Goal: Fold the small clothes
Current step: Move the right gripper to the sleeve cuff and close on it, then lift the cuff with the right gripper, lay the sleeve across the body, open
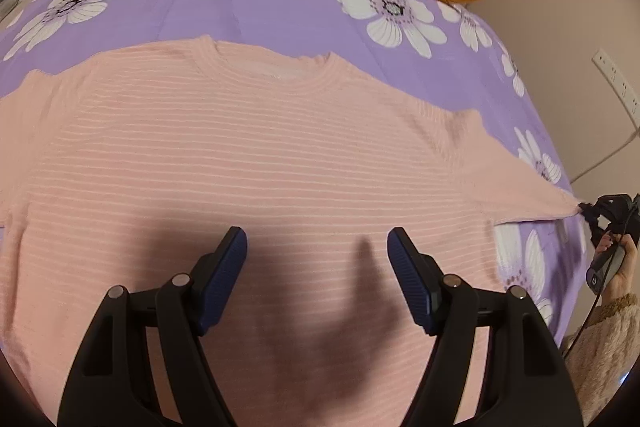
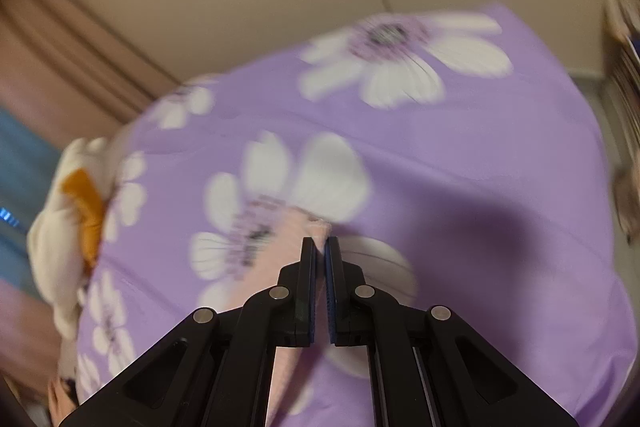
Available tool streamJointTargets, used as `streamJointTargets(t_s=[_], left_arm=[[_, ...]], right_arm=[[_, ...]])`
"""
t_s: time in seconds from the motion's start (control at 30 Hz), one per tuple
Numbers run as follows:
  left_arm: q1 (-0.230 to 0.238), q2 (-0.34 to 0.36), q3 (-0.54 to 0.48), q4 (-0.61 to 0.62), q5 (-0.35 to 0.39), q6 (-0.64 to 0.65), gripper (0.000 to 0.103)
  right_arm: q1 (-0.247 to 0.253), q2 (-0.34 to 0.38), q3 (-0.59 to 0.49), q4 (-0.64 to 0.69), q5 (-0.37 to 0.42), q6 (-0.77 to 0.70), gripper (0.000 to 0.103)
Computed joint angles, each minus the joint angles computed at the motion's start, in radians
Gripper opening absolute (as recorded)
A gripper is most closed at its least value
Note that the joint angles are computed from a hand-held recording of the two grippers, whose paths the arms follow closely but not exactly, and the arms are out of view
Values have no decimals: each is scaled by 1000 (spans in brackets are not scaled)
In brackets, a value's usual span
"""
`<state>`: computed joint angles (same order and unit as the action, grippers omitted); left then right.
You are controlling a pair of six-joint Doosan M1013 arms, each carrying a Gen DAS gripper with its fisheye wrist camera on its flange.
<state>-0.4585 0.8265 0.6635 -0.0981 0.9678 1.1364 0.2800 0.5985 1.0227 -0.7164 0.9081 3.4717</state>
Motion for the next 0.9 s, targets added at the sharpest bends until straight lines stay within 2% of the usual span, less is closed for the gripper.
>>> streamJointTargets(t_s=[0.1, 0.23, 0.33, 0.47, 0.6, 0.73, 0.8, 0.9], left_arm=[[2, -30, 41, 25, -40, -18, 72], [12, -70, 92, 38, -79, -57, 72], [17, -97, 131, 44, -105, -69, 72], [20, -130, 177, 94, -129, -108, 73], [28, -158, 220, 123, -155, -155, 73], [37, -181, 259, 132, -175, -191, 73], [38, -186, 266, 140, -176, -203, 73], [42, -195, 282, 151, -184, -226, 73]], right_arm=[[24, -1, -28, -80, -39, -69, 5], [49, 1, -60, -128, -173, -170, 5], [67, 18, -107, -115, -260, -291, 5], [88, 44, -163, -5, -351, -506, 5], [108, 93, -257, 213, -355, -819, 5], [121, 144, -353, 446, -320, -1103, 5], [130, 180, -417, 564, -264, -1248, 5], [142, 230, -506, 667, -172, -1377, 5]])
